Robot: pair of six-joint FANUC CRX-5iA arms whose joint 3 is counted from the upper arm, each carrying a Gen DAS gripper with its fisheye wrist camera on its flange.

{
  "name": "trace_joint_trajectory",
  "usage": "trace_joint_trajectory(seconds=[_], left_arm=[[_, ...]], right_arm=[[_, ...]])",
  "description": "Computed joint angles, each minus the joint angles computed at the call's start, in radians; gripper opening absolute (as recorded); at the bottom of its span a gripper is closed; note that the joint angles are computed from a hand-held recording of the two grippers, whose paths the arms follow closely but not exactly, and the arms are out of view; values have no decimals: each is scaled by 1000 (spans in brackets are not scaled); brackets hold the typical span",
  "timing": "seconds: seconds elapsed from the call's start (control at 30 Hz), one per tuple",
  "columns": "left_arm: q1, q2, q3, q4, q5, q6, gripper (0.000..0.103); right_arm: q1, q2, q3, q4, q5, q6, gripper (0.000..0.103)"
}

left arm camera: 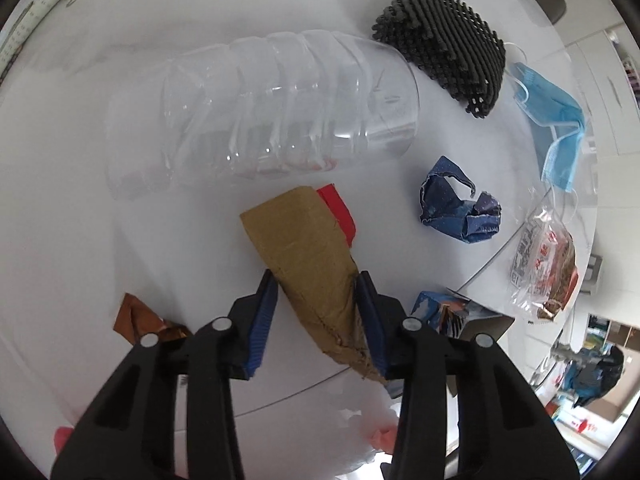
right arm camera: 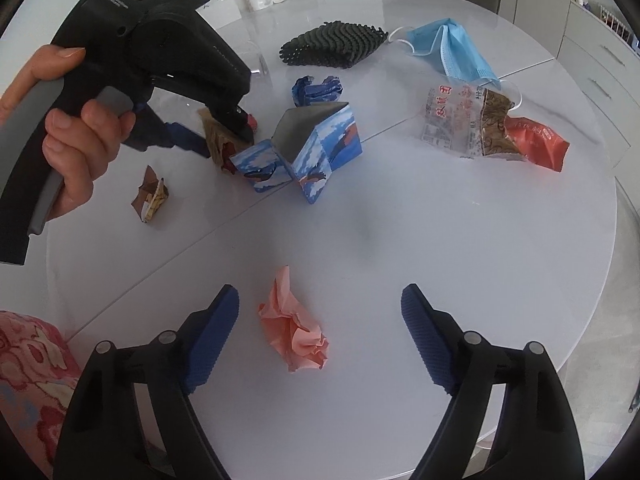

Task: Collect trash
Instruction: 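Grasp the brown paper bag with the left tool while the right tool grasps the pink paper, then carry the bag and pink paper to the wastebasket and release them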

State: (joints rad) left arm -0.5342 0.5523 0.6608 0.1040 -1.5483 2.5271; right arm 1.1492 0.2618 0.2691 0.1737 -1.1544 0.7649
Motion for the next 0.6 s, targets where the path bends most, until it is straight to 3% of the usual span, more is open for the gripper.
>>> trace_joint_trajectory(seconds=[0.2,0.23,0.3,0.4,0.5,0.6], left_arm=[[11,-61,-54,-27,18,-73,36],[15,-72,-65,-32,25,-88,36],[10,-93,-74,-54,27,-114,36],[6,-117,-81,-72,35,-149,36],[-6,-141,-84,-94,43,-178,35],[-25,-147,-63,-120,42,-223,35]], right_arm=[[15,36,47,-15,-52,74,78],[21,46,56,-8,-65,78,74],[26,65,79,-10,-103,86,55],[39,75,85,12,-136,71,34],[45,54,60,14,-122,34,26],[46,7,7,14,-70,-36,25]])
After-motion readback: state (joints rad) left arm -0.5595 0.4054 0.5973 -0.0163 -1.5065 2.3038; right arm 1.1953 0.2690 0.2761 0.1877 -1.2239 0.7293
